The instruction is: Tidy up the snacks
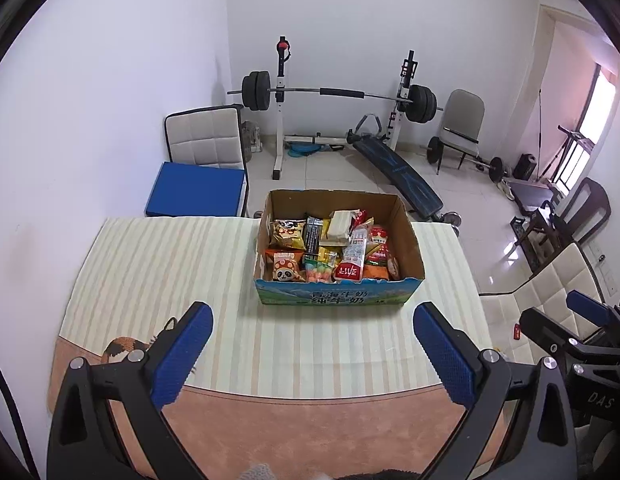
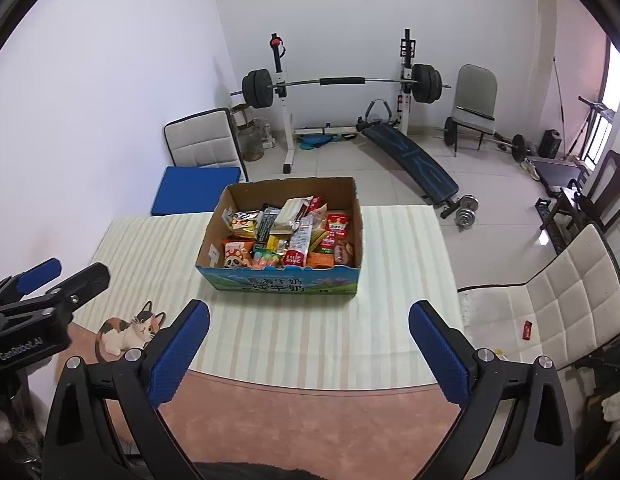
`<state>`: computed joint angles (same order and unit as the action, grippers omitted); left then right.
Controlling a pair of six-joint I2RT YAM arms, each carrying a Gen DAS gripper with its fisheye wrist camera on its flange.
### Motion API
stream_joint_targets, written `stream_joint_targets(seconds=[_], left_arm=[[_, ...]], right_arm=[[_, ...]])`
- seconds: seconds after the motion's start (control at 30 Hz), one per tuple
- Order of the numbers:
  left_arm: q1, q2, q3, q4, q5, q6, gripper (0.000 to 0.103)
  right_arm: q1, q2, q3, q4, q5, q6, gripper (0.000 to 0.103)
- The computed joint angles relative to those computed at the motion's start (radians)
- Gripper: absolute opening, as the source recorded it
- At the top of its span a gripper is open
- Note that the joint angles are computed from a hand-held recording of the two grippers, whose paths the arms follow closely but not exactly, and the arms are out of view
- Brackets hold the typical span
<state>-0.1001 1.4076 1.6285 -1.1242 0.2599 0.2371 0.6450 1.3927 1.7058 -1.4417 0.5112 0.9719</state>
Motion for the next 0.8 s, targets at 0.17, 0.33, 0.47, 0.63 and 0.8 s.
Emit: stream_joint_targets(seconds=[0.17, 0.33, 0.47, 0.63, 0.8], left_arm=[[-0.003, -0.003, -0.016, 0.023, -0.008, -0.012, 0.103], [-0.023, -0.004, -0.049, 0.075, -0.044, -0.022, 0.103], [-0.05, 0.012, -0.074, 0.126, -0.074, -0.037, 0.103], [-0.078, 0.05, -0.099, 0.203, -0.108, -0.065, 0.103], [-0.103, 0.091, -0.123, 0.281, -0.145, -0.084, 0.103]], right_arm=[[-0.007, -0.007, -0.006, -0.006, 0.01, 0.009, 0.103], [-0.026, 0.003, -0.017, 0.02, 0.036, -0.022, 0.103], [-0.057, 0.02, -0.045, 0.074, 0.042, -0.063, 0.103], [-0.123, 0.04, -0.091, 0.176, 0.012, -0.118, 0.103], [-0.196, 0.065, -0.127, 0.262, -0.006, -0.174, 0.103]])
